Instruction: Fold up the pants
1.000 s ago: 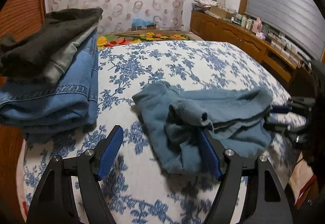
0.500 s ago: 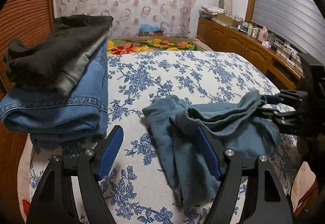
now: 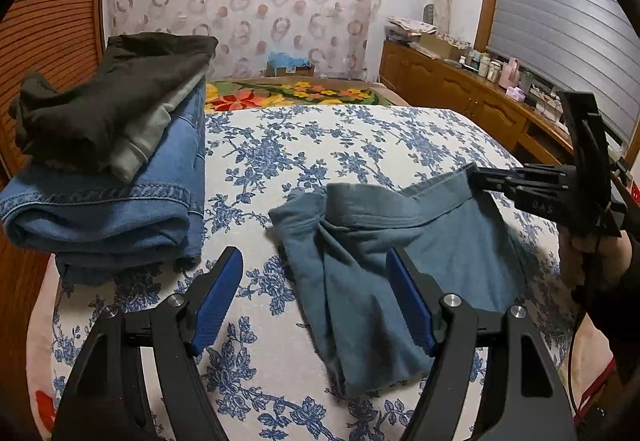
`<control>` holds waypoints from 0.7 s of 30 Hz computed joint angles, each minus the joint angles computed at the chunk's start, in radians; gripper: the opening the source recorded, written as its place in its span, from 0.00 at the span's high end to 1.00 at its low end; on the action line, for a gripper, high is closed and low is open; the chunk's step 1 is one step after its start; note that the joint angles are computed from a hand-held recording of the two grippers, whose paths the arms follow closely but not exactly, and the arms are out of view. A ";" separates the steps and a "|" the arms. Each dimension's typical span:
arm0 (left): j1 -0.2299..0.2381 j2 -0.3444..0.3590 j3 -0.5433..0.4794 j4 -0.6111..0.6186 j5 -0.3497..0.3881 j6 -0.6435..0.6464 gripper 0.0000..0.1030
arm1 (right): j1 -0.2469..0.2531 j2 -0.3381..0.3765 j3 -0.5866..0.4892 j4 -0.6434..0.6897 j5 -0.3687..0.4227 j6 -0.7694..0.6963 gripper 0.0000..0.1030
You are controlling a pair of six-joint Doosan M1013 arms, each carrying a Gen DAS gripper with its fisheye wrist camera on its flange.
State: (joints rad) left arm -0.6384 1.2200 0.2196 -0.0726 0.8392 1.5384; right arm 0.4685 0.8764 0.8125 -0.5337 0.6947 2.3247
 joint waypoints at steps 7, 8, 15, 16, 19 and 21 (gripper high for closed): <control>-0.001 -0.069 0.142 -0.039 -0.065 0.041 0.27 | 0.010 -0.052 0.077 -0.003 -0.048 0.024 0.70; -0.002 -0.075 0.155 -0.045 -0.070 0.049 0.27 | 0.012 -0.065 0.099 0.000 -0.061 0.028 0.70; -0.006 -0.133 0.282 -0.092 -0.106 0.102 0.31 | 0.029 -0.151 0.257 -0.001 -0.134 0.059 0.70; -0.007 -0.140 0.297 -0.095 -0.111 0.104 0.32 | 0.032 -0.158 0.272 -0.003 -0.135 0.063 0.70; -0.007 -0.155 0.329 -0.117 -0.120 0.127 0.37 | 0.040 -0.178 0.307 0.000 -0.143 0.067 0.70; -0.006 -0.165 0.351 -0.134 -0.120 0.139 0.45 | 0.045 -0.188 0.327 -0.009 -0.150 0.078 0.70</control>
